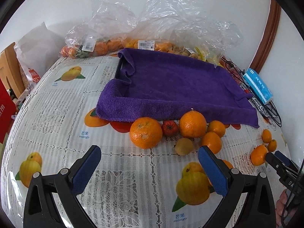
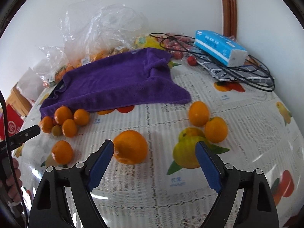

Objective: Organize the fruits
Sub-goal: 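Grasp a large orange with the left tool while the right tool grasps another orange, then lift and carry both held oranges over the purple towel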

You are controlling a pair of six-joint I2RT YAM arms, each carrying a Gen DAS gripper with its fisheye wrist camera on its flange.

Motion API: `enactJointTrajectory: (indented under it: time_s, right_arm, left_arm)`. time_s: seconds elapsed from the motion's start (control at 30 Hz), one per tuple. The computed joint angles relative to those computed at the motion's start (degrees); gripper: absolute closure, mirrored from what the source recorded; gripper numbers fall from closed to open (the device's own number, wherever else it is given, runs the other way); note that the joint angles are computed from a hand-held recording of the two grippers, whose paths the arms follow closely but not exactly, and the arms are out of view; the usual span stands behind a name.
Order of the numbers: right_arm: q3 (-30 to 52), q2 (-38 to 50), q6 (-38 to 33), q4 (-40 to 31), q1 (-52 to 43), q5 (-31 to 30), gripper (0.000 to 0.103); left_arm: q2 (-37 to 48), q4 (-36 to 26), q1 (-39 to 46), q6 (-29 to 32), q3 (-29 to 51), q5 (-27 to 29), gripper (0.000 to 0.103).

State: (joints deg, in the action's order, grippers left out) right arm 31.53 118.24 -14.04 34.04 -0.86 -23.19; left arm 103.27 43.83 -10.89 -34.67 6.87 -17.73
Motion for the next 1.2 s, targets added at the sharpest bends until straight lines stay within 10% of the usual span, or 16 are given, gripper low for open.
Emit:
enactJointTrajectory:
  time_s: [0.2,0.43,0.67,1.03,1.2]
  right_arm:
    - [-0.4,1.4,0.4,2.5,4.7,2.1,0.021]
    - [1.2,5.3,1.3,4.0,8.3,6.6,0.058]
    - [1.8,5.8,1.0,3.9,9.2,7.3,0.058]
    - [1.8,5.7,0.7,3.9,10.5,9.7,0.057]
    - [1.2,5.7,0.6,5.0,11.4,11.5,0.058]
  left_arm:
    - [0.4,1.1,0.0,0.5,-0.2,0.1,0.001]
    - [2.5,4.1,3.7,3.4,-1.8,1.4,0.005]
    - [6.7,5.2,8.3,6.7,1.8,4.6,0.016]
    - [15.6,7.4,7.0,10.2,8.0,2.7,0.062]
    - [15.3,7.4,6.8,10.9,7.7,2.9,0.062]
